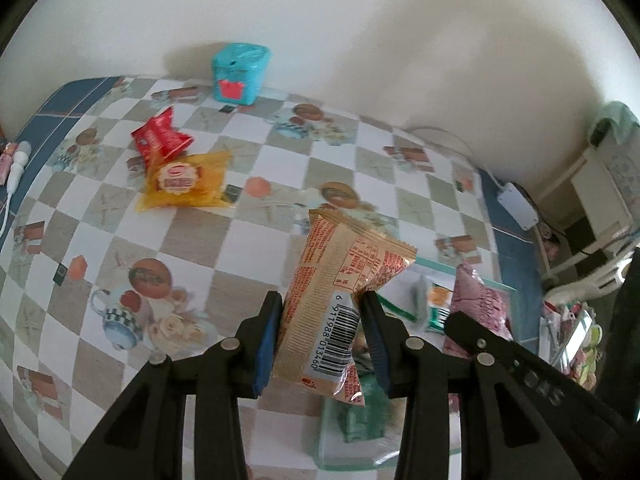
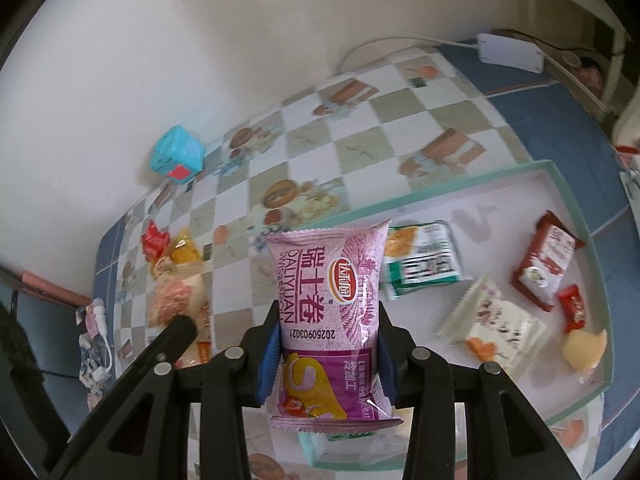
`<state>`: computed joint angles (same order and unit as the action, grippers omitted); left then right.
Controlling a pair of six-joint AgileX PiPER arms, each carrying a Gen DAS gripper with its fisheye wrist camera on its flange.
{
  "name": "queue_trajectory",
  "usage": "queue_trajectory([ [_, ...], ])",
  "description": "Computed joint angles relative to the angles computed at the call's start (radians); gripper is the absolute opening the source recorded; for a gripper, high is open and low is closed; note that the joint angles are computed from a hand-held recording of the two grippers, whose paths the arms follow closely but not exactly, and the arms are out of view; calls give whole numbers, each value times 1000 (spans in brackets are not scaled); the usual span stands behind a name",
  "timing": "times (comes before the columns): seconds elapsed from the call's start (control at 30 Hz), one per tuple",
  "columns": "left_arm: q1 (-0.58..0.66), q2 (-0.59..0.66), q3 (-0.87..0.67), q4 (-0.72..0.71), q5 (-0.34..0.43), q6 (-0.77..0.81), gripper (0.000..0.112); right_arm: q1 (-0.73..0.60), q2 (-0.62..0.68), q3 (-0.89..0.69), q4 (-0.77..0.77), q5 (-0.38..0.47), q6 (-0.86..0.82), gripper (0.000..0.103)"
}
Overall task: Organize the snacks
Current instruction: 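Carry both packs over the tray and open both grippers to release them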
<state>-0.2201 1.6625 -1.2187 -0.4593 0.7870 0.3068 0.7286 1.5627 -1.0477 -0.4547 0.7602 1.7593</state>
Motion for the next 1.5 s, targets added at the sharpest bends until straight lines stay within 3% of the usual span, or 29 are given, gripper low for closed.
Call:
queue_trajectory([
  [0.17, -98, -27, 21, 12, -16, -10, 42, -27, -100, 114, -17, 94, 86, 44],
  [0.53, -293, 17, 30, 104, -52, -91, 42, -109, -288, 308, 8, 150, 149, 44],
  [0.83, -324, 64, 25, 111, -48, -100, 42, -166, -230, 308, 71, 67, 52, 44],
  [1.5, -330, 89, 23, 125, -60, -107, 43, -192, -157, 278, 131, 32, -38, 45],
])
